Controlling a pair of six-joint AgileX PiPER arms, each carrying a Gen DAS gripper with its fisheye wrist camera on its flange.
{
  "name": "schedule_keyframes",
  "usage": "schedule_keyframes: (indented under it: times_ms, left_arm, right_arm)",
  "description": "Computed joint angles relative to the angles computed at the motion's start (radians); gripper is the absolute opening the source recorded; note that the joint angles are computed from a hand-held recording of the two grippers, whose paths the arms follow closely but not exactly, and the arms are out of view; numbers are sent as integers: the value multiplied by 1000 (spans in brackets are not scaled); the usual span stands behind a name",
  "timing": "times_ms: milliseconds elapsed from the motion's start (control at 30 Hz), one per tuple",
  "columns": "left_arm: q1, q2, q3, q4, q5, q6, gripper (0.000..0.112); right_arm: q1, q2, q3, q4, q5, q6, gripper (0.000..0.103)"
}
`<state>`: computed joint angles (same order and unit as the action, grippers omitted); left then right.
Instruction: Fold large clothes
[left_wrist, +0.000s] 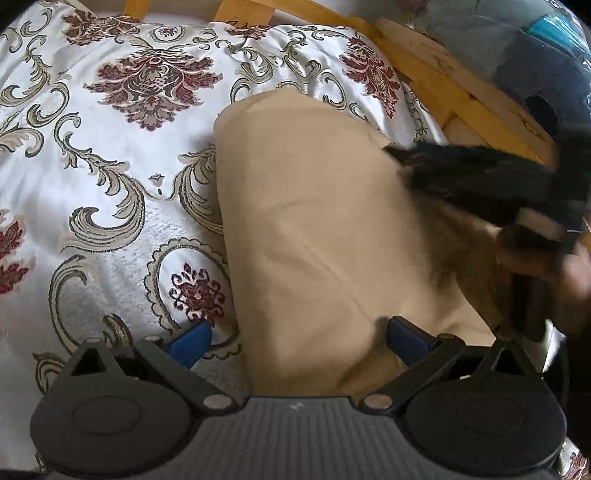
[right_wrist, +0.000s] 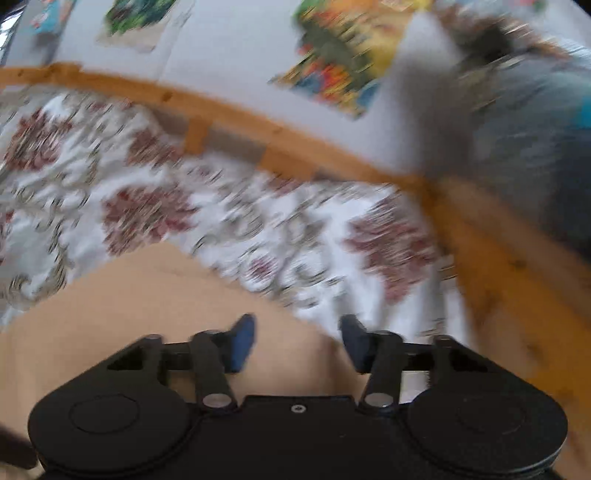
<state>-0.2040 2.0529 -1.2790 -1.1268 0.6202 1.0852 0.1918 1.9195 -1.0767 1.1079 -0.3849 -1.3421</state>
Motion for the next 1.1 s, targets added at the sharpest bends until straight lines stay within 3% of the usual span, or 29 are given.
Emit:
schedule_keyframes:
  times_ms: [100, 133, 167, 300, 400, 433, 467, 533, 600, 667, 733, 833, 933, 1000, 1033, 1067, 1100]
  left_arm:
    - [2, 10, -13, 8, 9, 3, 103]
    - [2, 14, -18, 10, 13, 7, 103]
    - [2, 15, -22, 13, 14, 8, 103]
    - [5, 24, -34, 19, 24, 10, 103]
    - [6, 24, -26, 3, 18, 26, 103]
    - [6, 24, -26, 2, 18, 24, 103]
    - [8, 24, -26, 4, 20, 21, 103]
    - [10, 20, -23, 5, 20, 14, 103]
    - [17, 11, -19, 10, 25, -2, 102]
    - [33, -2, -9, 13, 46, -23, 102]
    - [57, -18, 9, -9, 80, -17, 102]
    - [90, -45, 52, -72, 125, 58, 102]
    - [58, -75, 83, -58, 61, 116, 103]
    - [40, -78, 91, -62, 22, 119, 103]
    - [38, -72, 84, -55, 21, 90, 103]
    - [40, -61, 71, -39, 29, 49, 103]
    - [41, -51, 56, -13, 32, 1, 103]
  right_arm:
    - [-15, 94, -79, 127, 44, -162, 22]
    - [-13, 113, -87, 142, 39, -186, 11]
    - [-9, 135, -96, 140, 24, -198, 8]
    - [-15, 154, -88, 65, 14, -116, 8]
    - [-11, 115, -79, 162, 19, -188, 9]
    - [-13, 86, -50, 145, 23, -154, 21]
    - [-11, 44, -10, 116, 20, -100, 40]
    - [8, -60, 103, 25, -26, 66, 60]
    - [42, -188, 231, 23, -74, 156, 65]
    - [91, -304, 331, 148, -138, 133, 75]
    - [160, -423, 429, 296, -235, 146, 76]
    - [204, -533, 544, 418, -265, 263, 76]
    - [133, -520, 606, 295, -145, 466, 76]
    - [109, -453, 595, 194, -145, 533, 75]
    - [109, -420, 578, 192, -160, 506, 67]
    - [120, -391, 561, 209, -184, 470, 51]
    - [139, -362, 545, 245, -225, 427, 42]
